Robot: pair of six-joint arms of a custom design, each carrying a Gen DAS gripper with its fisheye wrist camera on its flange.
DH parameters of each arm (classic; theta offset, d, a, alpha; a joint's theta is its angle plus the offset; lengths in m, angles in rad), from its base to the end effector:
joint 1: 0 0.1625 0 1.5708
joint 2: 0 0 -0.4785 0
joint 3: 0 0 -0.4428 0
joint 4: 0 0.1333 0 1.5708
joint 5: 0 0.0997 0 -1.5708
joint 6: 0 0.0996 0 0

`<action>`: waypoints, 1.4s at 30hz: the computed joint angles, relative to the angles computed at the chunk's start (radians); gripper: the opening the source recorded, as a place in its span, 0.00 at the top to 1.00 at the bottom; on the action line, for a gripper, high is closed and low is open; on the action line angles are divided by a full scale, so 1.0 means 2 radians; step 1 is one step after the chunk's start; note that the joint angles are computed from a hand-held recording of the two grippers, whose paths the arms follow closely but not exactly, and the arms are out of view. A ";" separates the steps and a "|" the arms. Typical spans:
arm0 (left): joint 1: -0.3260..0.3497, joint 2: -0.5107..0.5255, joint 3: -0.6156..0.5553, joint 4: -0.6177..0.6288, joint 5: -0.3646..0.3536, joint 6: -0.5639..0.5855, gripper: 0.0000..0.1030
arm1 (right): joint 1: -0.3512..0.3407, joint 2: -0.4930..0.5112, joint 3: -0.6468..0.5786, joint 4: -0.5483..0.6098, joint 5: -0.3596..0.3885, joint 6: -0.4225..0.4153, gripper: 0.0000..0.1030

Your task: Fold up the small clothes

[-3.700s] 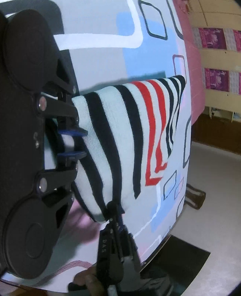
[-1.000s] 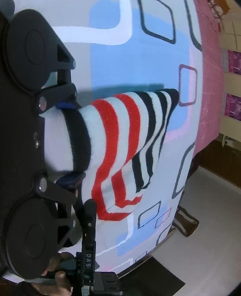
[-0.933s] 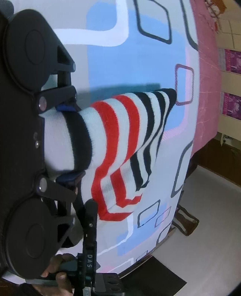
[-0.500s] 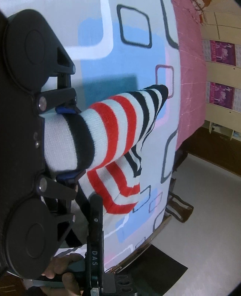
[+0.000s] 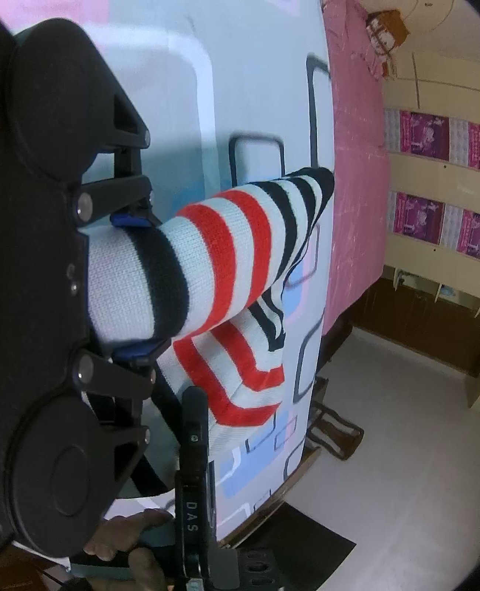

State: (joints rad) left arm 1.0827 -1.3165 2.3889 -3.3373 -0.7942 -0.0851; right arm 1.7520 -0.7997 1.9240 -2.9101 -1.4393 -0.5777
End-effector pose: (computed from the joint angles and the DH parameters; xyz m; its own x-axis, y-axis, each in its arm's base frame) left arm -0.0336 -0.4963 0.2458 -0.8679 -0.1190 -0.4824 0.2877 0.6712 -0.6832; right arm 0.2599 -0.6062 0.0311 -0.7165 -0.6975 0.0092 -0.6773 0.6924 -0.2487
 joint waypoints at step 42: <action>0.131 -0.035 0.009 -0.062 -0.079 0.126 0.61 | 0.068 0.167 -0.070 -0.118 -0.157 -0.011 0.76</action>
State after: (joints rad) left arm 1.3449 -1.3867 2.4072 -3.4612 -0.9517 0.1663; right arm 1.8877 -0.4660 1.7835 -3.1459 -1.7529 -0.5992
